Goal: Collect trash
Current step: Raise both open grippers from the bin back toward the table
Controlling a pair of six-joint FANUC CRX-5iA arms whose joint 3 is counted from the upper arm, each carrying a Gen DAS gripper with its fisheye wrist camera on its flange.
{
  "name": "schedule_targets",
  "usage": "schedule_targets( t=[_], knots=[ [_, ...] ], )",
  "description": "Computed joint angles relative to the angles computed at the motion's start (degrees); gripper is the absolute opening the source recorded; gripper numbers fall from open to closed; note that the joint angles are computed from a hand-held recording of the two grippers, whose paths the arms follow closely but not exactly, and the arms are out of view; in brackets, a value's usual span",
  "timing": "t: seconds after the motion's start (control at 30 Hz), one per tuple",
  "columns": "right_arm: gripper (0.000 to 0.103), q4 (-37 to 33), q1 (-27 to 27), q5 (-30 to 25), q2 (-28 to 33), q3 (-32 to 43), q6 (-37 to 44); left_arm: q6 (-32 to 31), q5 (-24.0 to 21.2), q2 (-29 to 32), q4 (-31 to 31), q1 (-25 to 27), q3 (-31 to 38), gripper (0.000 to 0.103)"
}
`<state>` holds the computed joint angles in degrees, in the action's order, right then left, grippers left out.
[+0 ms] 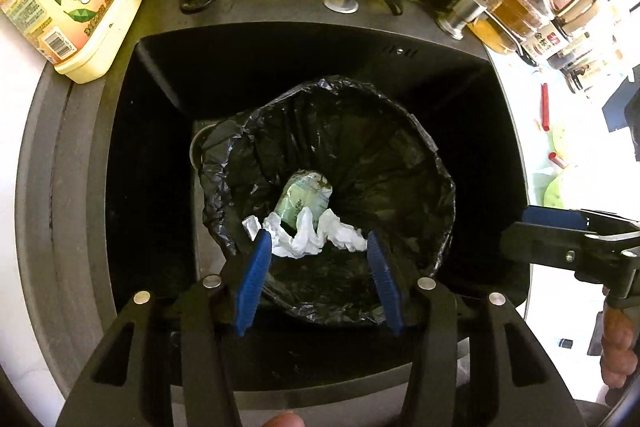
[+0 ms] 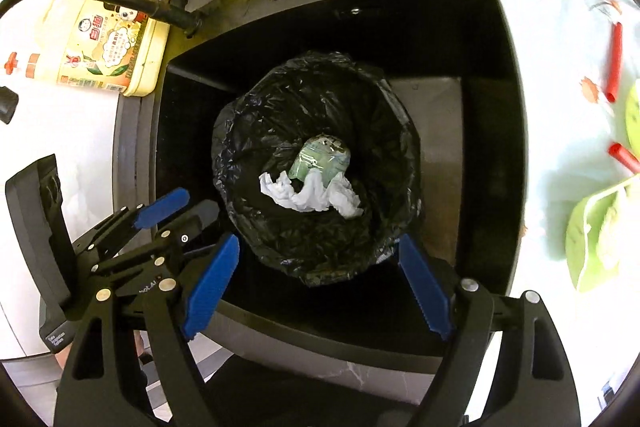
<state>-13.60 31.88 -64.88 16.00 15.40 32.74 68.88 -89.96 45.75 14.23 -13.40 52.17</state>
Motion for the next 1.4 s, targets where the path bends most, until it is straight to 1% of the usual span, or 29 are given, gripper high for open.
schedule_targets(
  t=[0.2, 0.27, 0.33, 0.5, 0.63, 0.77, 0.83, 0.9, 0.97, 1.07, 1.17, 1.23, 1.4],
  knots=[
    [0.082, 1.43, 0.96, 2.35, -3.94, -5.1, -3.25, -1.21, 0.8, -2.28, -0.08, -0.69, -3.08, 0.048],
    [0.082, 1.7, 1.19, 2.68, -5.17, -6.7, -4.25, -1.27, 1.83, -3.3, 0.44, -0.74, -4.61, 0.049],
    [0.082, 2.0, 1.39, 2.84, -6.27, -7.93, -5.06, -1.45, 1.89, -3.85, 0.85, -0.83, -5.43, 0.049],
    [0.082, 3.72, 2.14, 2.13, -9.28, -10.66, -7.07, -1.85, 1.35, -4.71, 0.56, -1.52, -6.14, 0.049],
    [0.082, 6.22, 3.07, 1.25, -12.35, -13.07, -7.44, -2.54, 2.67, -6.33, 0.29, -2.68, -7.88, 0.049],
    [0.082, 8.75, 3.62, -0.37, -16.24, -16.0, -5.27, -0.94, 4.19, -7.99, 0.44, -4.22, -10.02, 0.049],
    [0.082, 12.09, 3.98, -1.22, -19.43, -18.7, -4.73, 0.33, 5.03, -9.01, 0.14, -5.54, -11.25, 0.049],
    [0.082, 13.99, 3.82, -1.95, -22.07, -20.8, -3.95, 1.73, 5.96, -10.06, -0.38, -6.96, -12.42, 0.049],
    [0.082, 14.4, 2.43, -2.6, -25.42, -23.08, -1.52, 3.33, 6.87, -11.03, -1.12, -8.39, -13.37, 0.049],
    [0.082, 14.27, 0.13, -3.74, -28.69, -25.1, 1.95, 6.76, 7.72, -12.12, -2.37, -10.85, -14.0, 0.049],
    [0.082, 14.07, -3.43, -5.31, -32.02, -27.1, 7.47, 10.57, 8.17, -12.85, -3.2, -13.22, -14.45, 0.049],
    [0.082, 13.36, -5.86, -5.98, -33.54, -27.98, 11.05, 13.01, 7.95, -12.78, -4.19, -14.89, -13.94, 0.049],
    [0.082, 11.93, -11.33, -8.32, -35.1, -28.82, 20.0, 18.73, 6.99, -12.21, -5.62, -18.48, -12.38, 0.049]
  ],
)
